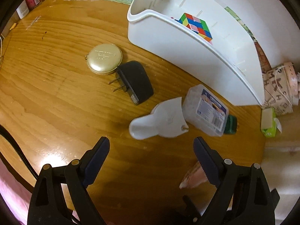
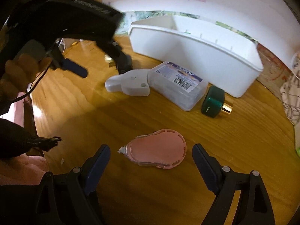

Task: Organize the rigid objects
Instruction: 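Move the left tool to the white plastic piece while the right tool approaches the pink oval case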

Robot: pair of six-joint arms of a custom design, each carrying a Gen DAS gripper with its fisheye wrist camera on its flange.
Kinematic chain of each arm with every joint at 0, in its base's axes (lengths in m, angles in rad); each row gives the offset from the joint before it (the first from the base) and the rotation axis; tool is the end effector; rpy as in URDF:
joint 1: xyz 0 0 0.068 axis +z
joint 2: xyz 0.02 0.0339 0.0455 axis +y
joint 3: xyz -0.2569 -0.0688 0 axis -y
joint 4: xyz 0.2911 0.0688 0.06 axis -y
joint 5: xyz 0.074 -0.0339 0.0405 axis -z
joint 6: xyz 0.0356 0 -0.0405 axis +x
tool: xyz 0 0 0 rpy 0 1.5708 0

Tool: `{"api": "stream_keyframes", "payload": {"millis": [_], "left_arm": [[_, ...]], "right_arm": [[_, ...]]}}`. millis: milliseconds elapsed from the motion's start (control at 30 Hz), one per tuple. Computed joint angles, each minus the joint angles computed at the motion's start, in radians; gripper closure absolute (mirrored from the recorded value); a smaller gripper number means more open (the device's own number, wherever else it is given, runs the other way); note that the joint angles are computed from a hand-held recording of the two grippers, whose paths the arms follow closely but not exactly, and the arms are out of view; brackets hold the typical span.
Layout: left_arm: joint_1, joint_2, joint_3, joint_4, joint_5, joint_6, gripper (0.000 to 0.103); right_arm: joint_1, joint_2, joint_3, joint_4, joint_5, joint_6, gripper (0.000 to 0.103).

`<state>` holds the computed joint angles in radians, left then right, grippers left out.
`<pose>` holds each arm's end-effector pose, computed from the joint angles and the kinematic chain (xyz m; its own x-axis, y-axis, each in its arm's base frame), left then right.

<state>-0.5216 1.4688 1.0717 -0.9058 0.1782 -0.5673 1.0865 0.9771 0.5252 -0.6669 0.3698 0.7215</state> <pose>0.2694 -0.1621 0.2067 -0.9905 -0.0407 -0.1314 -0.0014 0.9581 -0.2864 0.1097 0.1809 0.1569 -0.8110 -0.2187 -0.5427 -0.2877 0.9567 0.0444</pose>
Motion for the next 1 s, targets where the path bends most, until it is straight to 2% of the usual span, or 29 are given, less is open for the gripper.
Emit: {"api": "stream_keyframes", "payload": {"millis": [167,333,733,1000], "left_arm": [[-0.015,0.043,-0.002,0.062,-0.028,-0.047,0.011],[-0.016,0.085,0.007,0.079,-0.029,-0.07,0.011],[-0.025,0.193,0.075,0.062,-0.075,-0.054,0.01],[-0.046,0.272,0.146,0.051,-0.116,-0.044,0.003]], "right_arm": [[-0.041,0.023,-0.001,0.046,-0.075,-0.11,0.014],[-0.07,0.054,0.014,0.062,-0.102,-0.18,0.014],[-0.09,0.129,0.051,0.063,-0.102,-0.21,0.014],[-0.101,0.2,0.081,0.045,-0.112,-0.206,0.014]]}}
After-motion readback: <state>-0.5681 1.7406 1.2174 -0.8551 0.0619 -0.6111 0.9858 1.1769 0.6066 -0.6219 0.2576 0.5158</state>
